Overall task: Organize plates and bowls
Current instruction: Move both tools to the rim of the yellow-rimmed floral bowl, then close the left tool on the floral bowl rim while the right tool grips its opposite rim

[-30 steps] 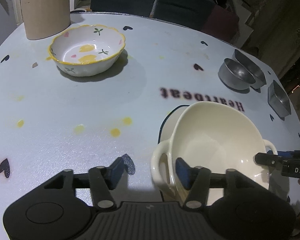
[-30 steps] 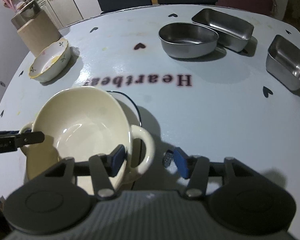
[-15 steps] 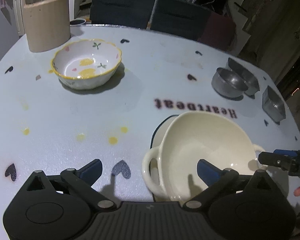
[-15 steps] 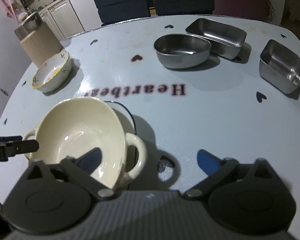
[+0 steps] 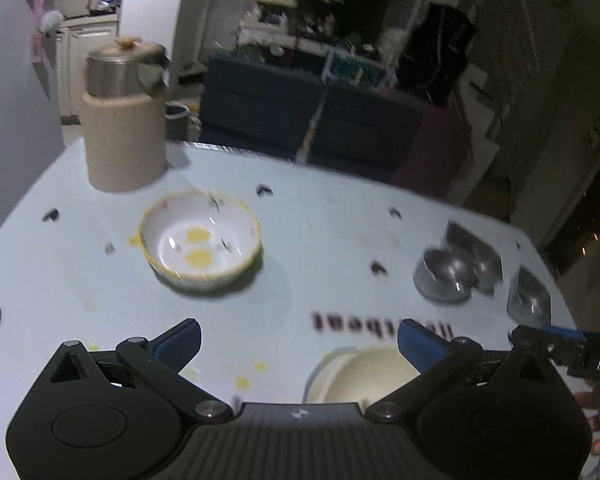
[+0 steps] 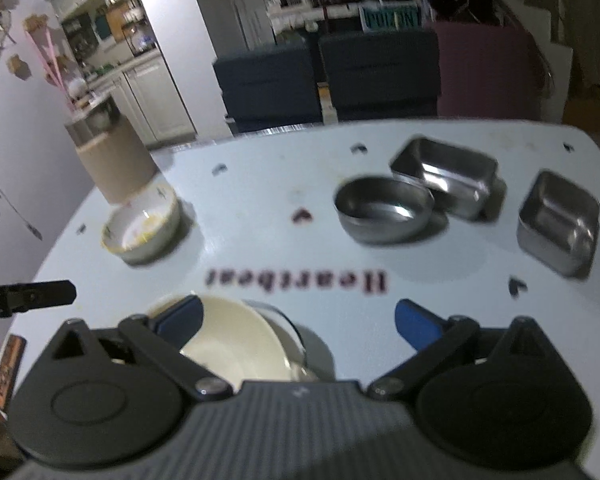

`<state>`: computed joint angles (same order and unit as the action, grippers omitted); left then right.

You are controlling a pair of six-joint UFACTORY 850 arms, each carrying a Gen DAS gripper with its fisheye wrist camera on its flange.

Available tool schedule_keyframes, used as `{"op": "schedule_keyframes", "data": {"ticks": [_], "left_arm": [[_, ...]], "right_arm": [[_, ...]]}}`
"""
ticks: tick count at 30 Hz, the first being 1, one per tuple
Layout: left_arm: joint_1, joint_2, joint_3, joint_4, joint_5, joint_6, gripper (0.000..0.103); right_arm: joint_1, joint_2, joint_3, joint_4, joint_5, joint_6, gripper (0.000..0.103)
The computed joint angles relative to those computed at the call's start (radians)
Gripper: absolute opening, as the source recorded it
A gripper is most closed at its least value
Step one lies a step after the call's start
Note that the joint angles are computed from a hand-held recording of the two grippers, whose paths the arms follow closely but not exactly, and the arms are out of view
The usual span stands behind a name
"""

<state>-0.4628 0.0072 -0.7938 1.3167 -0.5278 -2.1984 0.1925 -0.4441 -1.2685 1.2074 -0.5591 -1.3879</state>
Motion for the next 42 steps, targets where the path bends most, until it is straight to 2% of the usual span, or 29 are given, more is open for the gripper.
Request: {"op": "schedule_keyframes", "data": {"ticks": [8, 12, 16, 19, 21, 23, 27, 29, 31, 32, 35, 37, 39, 41, 42], "left_arm": [[0.091, 0.035, 0.014, -0.003, -0.073, -0.001, 0.103], [0.156, 0.026, 0.028, 0.027, -0.074, -0.025, 0.103], [0.213, 0.001, 0.034, 0.104, -0.092, -0.070, 0.102], [0.276, -0.026, 0.027, 0.135, -0.025, -0.095, 0.098], [0.305, -0.048, 0.020, 0.160, 0.006, -0.112, 0.091], [0.321, -0.076, 0.008, 0.170, 0.011, -0.106, 0.085], [0.360, -0.131, -0.012, 0.205, 0.052, -0.132, 0.074], [0.377, -0.161, -0.025, 0.216, 0.074, -0.149, 0.071], [0.391, -0.195, -0.052, 0.152, 0.095, -0.086, 0.067], [0.398, -0.211, -0.065, 0.110, 0.110, -0.043, 0.063], [0.410, -0.246, -0.083, 0.121, 0.131, -0.029, 0.055], [0.416, -0.263, -0.090, 0.123, 0.125, -0.013, 0.047], [0.429, -0.274, -0.092, 0.144, 0.135, -0.040, 0.027], [0.443, -0.281, -0.091, 0.165, 0.154, -0.071, 0.016], [0.448, -0.282, -0.088, 0.196, 0.165, -0.103, 0.016]], "right_arm": [[0.074, -0.047, -0.089, 0.103, 0.000, -0.006, 0.103], [0.124, -0.095, -0.153, 0.150, 0.023, 0.019, 0.103], [0.167, -0.152, -0.222, 0.140, 0.026, 0.129, 0.103], [0.193, -0.208, -0.282, 0.148, -0.003, 0.186, 0.103], [0.218, -0.239, -0.319, 0.115, 0.027, 0.225, 0.103], [0.238, -0.285, -0.376, 0.067, 0.024, 0.278, 0.101], [0.266, -0.383, -0.504, -0.073, -0.017, 0.477, 0.091], [0.274, -0.424, -0.554, -0.093, -0.048, 0.529, 0.083], [0.284, -0.446, -0.575, -0.084, -0.045, 0.559, 0.077], [0.292, -0.456, -0.584, -0.091, -0.041, 0.570, 0.076], [0.311, -0.487, -0.613, -0.145, -0.029, 0.608, 0.069], [0.319, -0.509, -0.632, -0.167, -0.036, 0.631, 0.068], [0.325, -0.529, -0.660, -0.232, -0.039, 0.697, 0.066], [0.329, -0.546, -0.677, -0.242, -0.041, 0.703, 0.060], [0.333, -0.552, -0.682, -0.257, -0.036, 0.716, 0.055]]}}
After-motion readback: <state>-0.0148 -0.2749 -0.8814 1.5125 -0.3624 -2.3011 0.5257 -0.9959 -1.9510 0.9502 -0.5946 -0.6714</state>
